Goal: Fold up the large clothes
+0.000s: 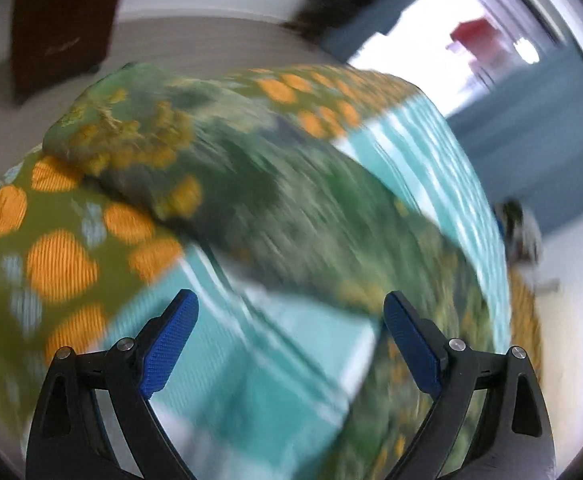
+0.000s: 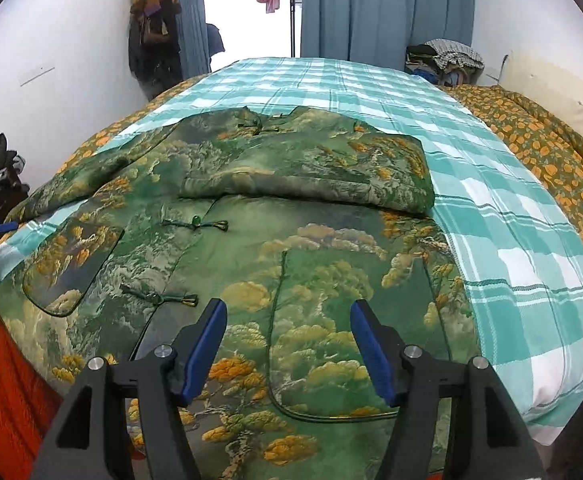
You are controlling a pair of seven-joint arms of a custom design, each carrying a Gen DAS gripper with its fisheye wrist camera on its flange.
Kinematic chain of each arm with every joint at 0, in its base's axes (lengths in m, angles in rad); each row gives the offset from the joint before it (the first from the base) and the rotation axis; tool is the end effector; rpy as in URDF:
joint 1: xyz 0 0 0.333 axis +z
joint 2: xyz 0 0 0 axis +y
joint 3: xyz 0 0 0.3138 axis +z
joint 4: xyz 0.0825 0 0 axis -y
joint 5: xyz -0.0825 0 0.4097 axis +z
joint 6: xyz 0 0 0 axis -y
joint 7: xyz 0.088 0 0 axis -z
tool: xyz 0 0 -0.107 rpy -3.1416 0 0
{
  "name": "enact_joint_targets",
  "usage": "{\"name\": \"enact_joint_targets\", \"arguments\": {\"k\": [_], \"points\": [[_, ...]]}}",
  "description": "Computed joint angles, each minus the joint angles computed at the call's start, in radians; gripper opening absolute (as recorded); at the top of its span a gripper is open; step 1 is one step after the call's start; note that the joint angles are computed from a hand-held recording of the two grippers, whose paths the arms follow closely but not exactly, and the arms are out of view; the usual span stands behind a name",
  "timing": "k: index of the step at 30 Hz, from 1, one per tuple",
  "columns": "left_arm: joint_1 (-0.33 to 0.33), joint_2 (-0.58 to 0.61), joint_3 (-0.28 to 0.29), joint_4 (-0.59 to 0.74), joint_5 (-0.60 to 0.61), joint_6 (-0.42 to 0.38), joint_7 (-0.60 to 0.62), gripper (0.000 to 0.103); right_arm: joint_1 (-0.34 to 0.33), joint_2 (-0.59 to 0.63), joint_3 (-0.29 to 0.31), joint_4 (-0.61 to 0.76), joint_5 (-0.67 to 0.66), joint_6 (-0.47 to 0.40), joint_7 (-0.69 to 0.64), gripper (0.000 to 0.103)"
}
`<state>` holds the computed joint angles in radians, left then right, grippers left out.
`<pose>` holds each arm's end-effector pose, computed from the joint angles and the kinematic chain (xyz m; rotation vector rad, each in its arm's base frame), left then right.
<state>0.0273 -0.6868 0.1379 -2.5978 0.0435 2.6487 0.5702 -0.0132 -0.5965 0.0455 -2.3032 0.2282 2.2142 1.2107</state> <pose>0.4106 0.0731 0.5464 -2.6928 0.5921 -1.0190 0.4377 0.0253 0.6148 -2.1461 1.5803 -0.4140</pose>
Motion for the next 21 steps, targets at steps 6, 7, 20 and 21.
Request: {"name": "enact_joint_targets", "arguments": {"k": [6,7,20,21], "points": [[0.106,0.075,-0.022,-0.015,-0.007,0.076,-0.181,0.092,0.023,-0.007,0.004,0.013,0.011,-0.009,-0.023,0.066],[0.131,0.073,-0.048,-0.02,0.02,0.099,-0.214,0.08,0.027,-0.012,0.002,0.011,0.014,-0.013,-0.03,0.066],[0.135,0.12,-0.211,0.276,0.423,-0.142,-0.093,0.008,0.021,-0.042,-0.019,-0.025,0.06,-0.025,-0.037,0.066],[0.118,0.138,-0.213,0.318,0.445,-0.146,-0.058,0.008,0.02,-0.044,-0.02,-0.026,0.065,-0.024,-0.036,0.066]]}}
